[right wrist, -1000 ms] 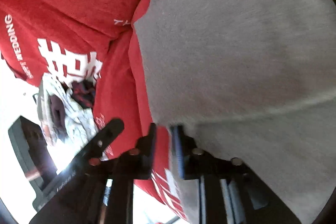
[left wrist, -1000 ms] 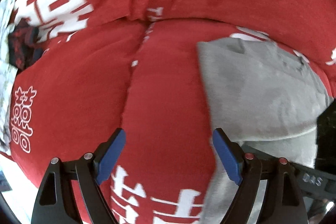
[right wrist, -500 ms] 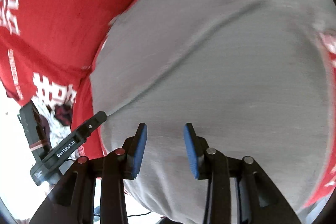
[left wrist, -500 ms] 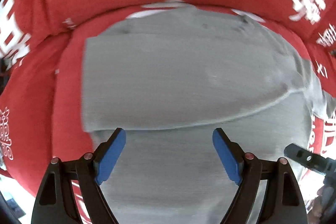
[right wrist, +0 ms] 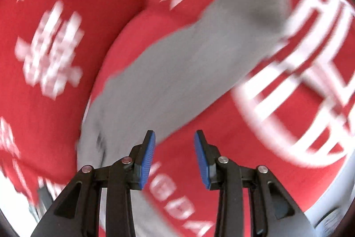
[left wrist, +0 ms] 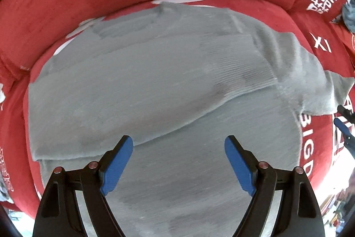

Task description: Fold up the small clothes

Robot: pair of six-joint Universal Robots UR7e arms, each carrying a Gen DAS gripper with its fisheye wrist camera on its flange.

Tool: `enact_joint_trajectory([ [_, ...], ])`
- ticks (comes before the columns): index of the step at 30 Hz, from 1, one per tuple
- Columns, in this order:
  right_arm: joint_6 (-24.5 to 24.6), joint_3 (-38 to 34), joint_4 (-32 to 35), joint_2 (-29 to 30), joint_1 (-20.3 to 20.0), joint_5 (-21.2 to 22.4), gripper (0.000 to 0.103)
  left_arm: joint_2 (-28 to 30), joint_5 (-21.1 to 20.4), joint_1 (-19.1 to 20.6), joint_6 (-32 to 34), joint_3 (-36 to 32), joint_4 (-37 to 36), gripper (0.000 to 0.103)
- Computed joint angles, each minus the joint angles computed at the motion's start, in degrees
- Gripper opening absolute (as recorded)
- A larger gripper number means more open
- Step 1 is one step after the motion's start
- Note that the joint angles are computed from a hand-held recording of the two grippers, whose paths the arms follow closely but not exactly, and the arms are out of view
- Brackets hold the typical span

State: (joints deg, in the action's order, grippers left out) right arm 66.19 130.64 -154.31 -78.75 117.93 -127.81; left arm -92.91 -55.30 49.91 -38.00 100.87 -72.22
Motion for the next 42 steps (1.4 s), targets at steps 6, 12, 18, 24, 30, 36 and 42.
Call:
enact_joint_trajectory([
  [6,0.6,6.49,-12.72,-5.01,-6.94,-0.56,0.04,1.67,-0.2,-0.82,0.17,0.59,-2.04,0.085],
  [12,-5.79,9.1,-25.1,-6.44,-13.22,5.3,0.033,2.22,-0.83,-1.68,-0.15,1.84,-3.64,0.085],
  [18,-10.1,8.38,-35.27,-3.06,-12.95,12.75,0.006,1.67,-0.98,-1.94,-1.18,2.76,-5.11,0.085],
  [24,-18.12,1.51,-35.57,2.27,-9.53,19.9,0.006,0.5,-1.03,-1.15,-3.14,1.97,-4.88,0.085],
  [30,-29.74,-12.1,-27.39,12.57,-3.24,25.6,0.006,-2.88,1.86,0.64,-5.07,0.02,-2.14,0.085],
  [36,-41.65,-28.93,-13.32,27.73,2.7,29.93,0.006,-6.09,6.3,3.87,-7.22,-2.64,0.61,0.085],
  [42,-42.98,-39.5,2.61,40.91,5.38,29.31,0.006,-9.1,9.27,8.52,-9.14,-5.21,2.79,0.085],
])
